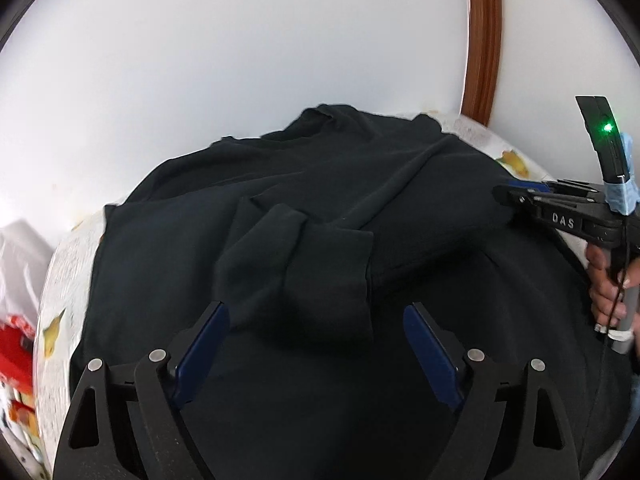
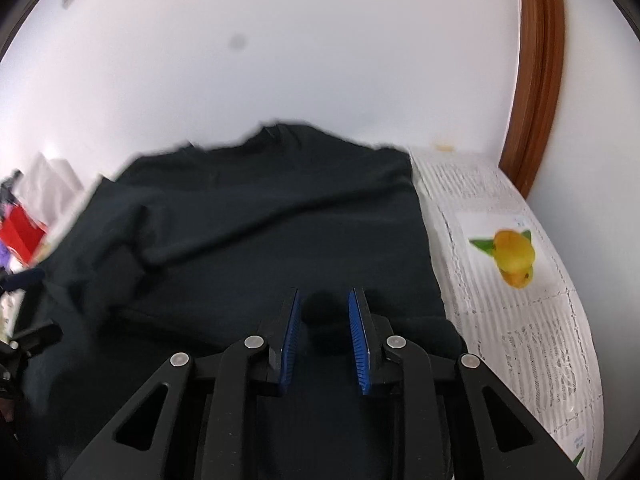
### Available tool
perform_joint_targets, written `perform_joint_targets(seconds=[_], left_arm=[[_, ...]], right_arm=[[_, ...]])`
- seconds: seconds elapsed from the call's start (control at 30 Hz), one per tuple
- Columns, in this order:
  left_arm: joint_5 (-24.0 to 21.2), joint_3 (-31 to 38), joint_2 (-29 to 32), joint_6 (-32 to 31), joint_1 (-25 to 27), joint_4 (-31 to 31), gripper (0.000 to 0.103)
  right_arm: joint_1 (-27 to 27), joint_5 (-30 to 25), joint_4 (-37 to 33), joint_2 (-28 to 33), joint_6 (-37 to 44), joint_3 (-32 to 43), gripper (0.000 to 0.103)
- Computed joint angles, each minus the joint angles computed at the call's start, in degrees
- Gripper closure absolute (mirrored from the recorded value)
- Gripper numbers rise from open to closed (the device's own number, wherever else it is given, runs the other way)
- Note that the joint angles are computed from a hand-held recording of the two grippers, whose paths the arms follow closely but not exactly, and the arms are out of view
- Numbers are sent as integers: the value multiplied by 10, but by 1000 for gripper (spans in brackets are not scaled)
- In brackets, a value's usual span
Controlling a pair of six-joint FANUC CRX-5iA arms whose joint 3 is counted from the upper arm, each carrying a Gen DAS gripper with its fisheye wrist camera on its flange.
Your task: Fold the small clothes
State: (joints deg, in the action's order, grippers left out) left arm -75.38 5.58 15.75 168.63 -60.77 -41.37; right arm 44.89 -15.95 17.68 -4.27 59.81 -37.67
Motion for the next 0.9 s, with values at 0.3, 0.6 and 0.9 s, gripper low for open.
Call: perform_joint_targets(seconds=[0.3,0.6,0.9], left_arm=[[-37,53,83,-48,25,18,19],[-23,-45,-45,63,11,-21,91],[33,-244,-247,195,65,13,83]], right_arm=[[-17,64,175,13,-155,-57,85],[-15,54,189,14,-157,-57,85],[13,-33,188,-21,-144,-42,75]])
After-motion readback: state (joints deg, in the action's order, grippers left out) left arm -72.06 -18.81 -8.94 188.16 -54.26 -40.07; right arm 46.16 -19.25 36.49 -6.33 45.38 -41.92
